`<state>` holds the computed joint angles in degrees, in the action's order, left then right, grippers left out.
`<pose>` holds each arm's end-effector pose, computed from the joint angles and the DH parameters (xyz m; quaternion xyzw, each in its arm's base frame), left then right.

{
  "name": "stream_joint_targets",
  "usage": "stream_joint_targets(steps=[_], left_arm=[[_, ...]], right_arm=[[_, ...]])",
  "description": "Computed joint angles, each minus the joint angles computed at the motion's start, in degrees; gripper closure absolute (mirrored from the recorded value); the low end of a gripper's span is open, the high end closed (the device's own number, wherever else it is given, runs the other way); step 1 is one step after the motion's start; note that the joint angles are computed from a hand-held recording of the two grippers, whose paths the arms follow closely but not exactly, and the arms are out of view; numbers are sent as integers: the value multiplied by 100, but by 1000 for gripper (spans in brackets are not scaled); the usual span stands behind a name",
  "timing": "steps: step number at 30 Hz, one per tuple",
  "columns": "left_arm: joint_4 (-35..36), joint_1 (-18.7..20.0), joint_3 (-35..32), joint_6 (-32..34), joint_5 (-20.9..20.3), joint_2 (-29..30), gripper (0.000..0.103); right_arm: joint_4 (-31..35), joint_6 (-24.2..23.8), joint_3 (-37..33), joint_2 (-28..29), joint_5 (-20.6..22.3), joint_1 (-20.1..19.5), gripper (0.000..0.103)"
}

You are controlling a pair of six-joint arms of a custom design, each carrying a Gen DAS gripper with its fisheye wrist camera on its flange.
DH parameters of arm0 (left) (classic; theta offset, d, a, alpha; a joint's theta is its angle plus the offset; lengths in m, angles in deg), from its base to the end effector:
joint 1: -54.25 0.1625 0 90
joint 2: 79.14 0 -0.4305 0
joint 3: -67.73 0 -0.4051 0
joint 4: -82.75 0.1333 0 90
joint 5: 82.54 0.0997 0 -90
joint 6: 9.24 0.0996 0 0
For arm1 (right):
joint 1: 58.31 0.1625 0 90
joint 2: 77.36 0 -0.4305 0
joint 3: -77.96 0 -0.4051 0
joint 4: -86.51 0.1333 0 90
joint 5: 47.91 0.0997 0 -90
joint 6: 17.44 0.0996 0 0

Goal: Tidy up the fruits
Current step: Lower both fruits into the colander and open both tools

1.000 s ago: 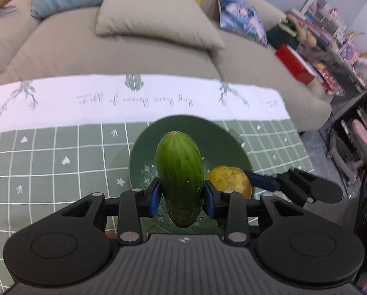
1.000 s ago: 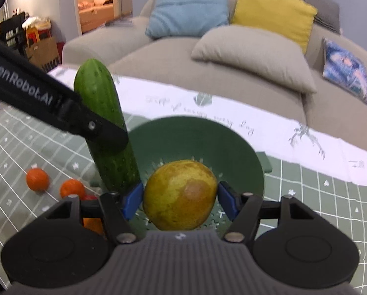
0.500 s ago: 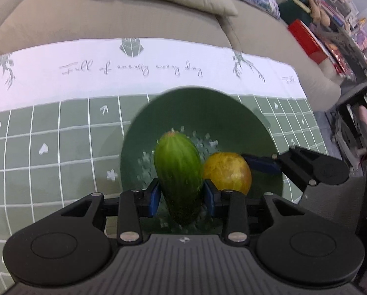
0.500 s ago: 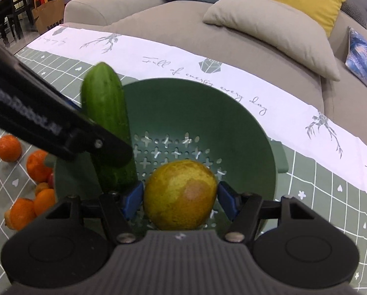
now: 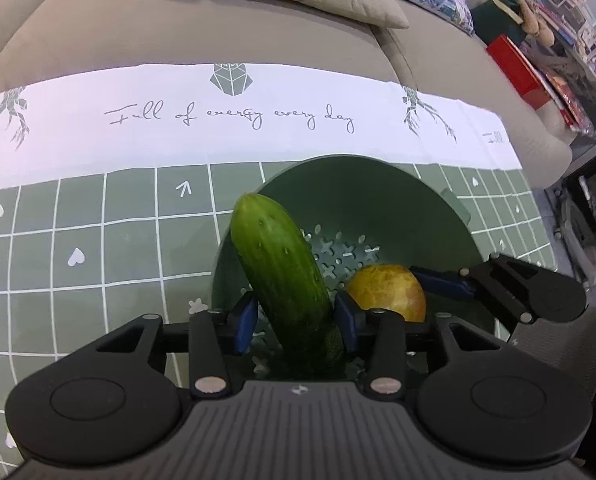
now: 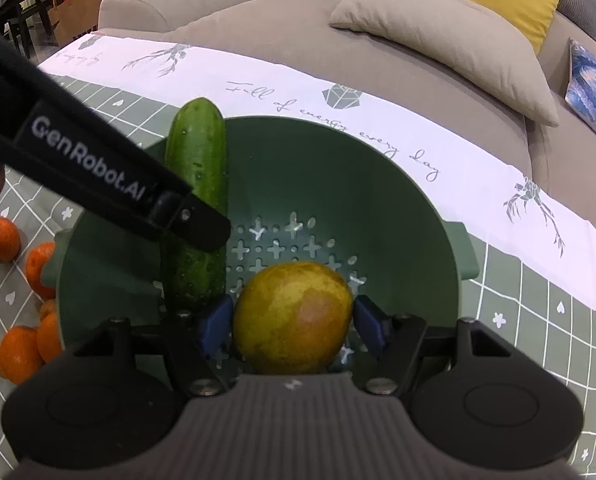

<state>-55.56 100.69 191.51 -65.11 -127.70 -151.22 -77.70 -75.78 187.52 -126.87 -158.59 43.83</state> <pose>-0.1825 -0.4873 0.1778 -0.0879 0.9199 -0.2731 0.2674 0.2224 -0.5672 0.0729 0.5452 -0.8101 0.0416 0.2114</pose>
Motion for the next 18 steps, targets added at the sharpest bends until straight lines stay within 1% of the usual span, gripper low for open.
stream_joint_targets(steps=[2, 5, 11, 12, 15, 17, 18], left_arm=[[-87, -45, 67, 84, 16, -43, 46], [-175, -147, 206, 90, 35, -180, 41], [-10, -518, 507, -3, 270, -562, 41], [135, -595, 525, -72, 338, -613, 41], [966, -871, 504, -413, 611, -731, 41], [1263, -1040, 562, -571, 685, -850, 41], [1372, -1109, 598, -653, 680, -929, 41]], right_arm=[[-69, 0, -23, 35, -49, 17, 40], [-98, 172, -74, 71, -49, 18, 40], [-298, 273, -69, 148, -122, 44, 40], [-316, 270, -59, 149, -137, 49, 40], [-341, 269, -51, 170, -255, 99, 39], [-436, 202, -26, 182, -302, 124, 39], [-554, 144, 16, 153, -229, 116, 37]])
